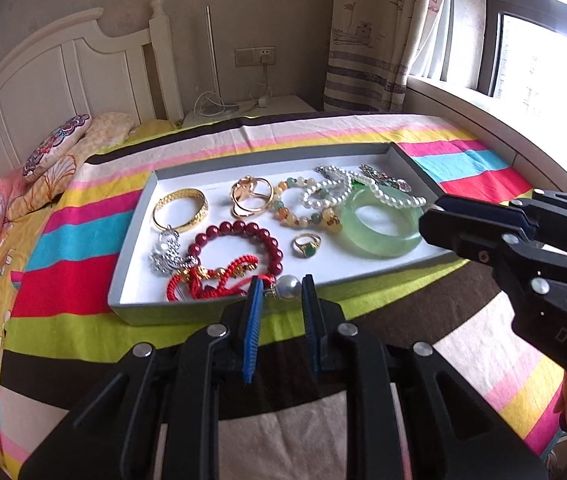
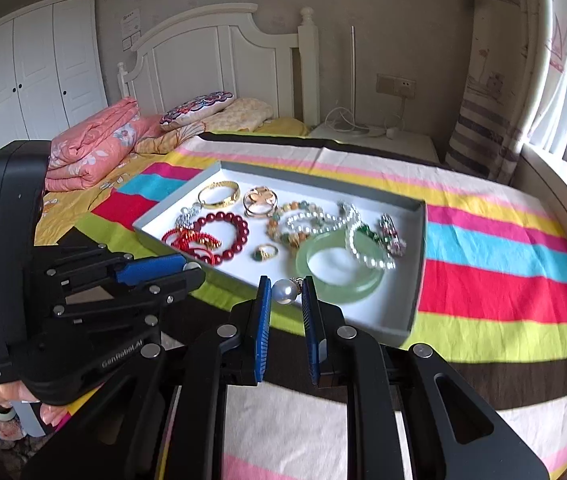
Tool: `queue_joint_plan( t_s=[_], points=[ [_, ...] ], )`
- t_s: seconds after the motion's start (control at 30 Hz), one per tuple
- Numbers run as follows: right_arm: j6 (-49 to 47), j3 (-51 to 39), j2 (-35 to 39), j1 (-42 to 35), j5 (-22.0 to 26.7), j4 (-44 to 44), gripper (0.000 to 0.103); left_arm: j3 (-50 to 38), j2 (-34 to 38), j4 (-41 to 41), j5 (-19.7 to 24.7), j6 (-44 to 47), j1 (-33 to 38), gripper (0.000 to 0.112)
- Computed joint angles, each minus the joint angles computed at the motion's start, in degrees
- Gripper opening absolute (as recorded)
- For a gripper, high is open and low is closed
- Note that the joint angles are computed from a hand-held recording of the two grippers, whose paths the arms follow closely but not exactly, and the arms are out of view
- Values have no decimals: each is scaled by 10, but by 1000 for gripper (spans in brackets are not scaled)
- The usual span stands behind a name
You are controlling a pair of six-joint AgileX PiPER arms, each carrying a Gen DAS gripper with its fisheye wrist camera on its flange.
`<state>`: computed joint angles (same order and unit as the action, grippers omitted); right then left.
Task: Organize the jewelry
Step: 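Carry the pearl earrings into the tray and open the right tool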
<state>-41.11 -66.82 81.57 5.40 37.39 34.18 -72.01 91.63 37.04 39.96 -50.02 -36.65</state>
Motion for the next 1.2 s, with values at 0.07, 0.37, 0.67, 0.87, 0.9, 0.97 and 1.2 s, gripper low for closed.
queue_joint_plan(
  t_s=[0.07,0.37,0.67,0.87,0.9,0.97,1.2],
  points=[
    [13,-19,14,10,-3,-15,16,-21,10,-8,6,20,13,19],
    [94,-153,120,37,12,-68,16,-181,87,-121,54,173,101,19],
    [213,-321,247,54,83,-122,16,-304,182,-207,106,242,154,19],
    [284,-422,318,86,137,-180,16,-335,218,-231,120,243,170,19],
    [294,-434,327,93,143,-192,17,-333,219,-235,119,243,174,19],
    [312,-450,339,99,150,-205,17,-327,221,-236,115,239,180,19],
    [309,-458,356,96,163,-191,17,-295,210,-247,83,243,193,21]
  ],
)
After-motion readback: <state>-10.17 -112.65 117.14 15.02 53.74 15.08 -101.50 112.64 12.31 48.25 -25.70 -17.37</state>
